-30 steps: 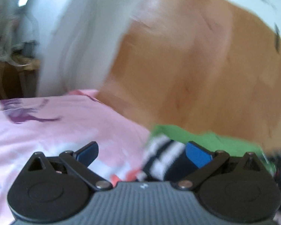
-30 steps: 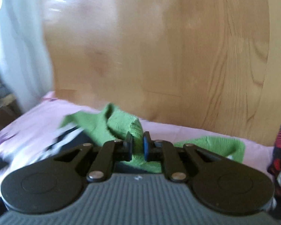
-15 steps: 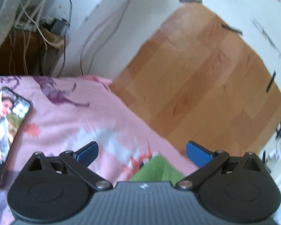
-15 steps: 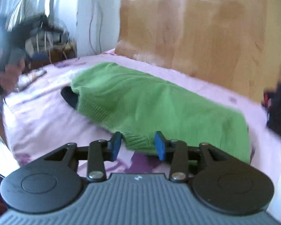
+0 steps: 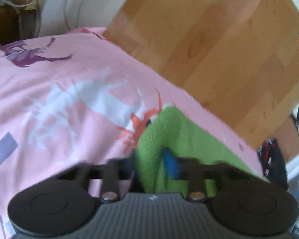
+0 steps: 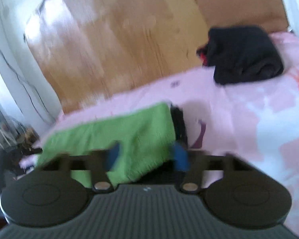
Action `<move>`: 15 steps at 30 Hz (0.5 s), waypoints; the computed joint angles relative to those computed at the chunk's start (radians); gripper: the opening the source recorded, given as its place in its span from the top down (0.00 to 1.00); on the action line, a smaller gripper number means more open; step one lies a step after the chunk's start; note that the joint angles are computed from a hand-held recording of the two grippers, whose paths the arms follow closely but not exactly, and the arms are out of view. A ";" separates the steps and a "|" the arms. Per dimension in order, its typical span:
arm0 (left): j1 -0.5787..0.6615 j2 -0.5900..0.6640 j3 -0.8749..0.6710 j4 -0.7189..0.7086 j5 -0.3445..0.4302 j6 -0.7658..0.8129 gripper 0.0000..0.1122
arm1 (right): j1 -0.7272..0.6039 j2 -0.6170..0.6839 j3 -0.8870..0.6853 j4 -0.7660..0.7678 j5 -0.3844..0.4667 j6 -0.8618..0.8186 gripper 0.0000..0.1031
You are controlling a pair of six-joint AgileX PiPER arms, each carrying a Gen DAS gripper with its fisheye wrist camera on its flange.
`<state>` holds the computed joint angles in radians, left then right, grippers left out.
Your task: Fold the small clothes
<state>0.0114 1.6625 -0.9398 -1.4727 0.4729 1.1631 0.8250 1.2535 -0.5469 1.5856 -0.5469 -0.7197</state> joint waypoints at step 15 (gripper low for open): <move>0.014 -0.210 0.085 0.016 -0.102 -0.016 0.65 | -0.108 -0.281 0.146 0.013 0.055 0.009 0.47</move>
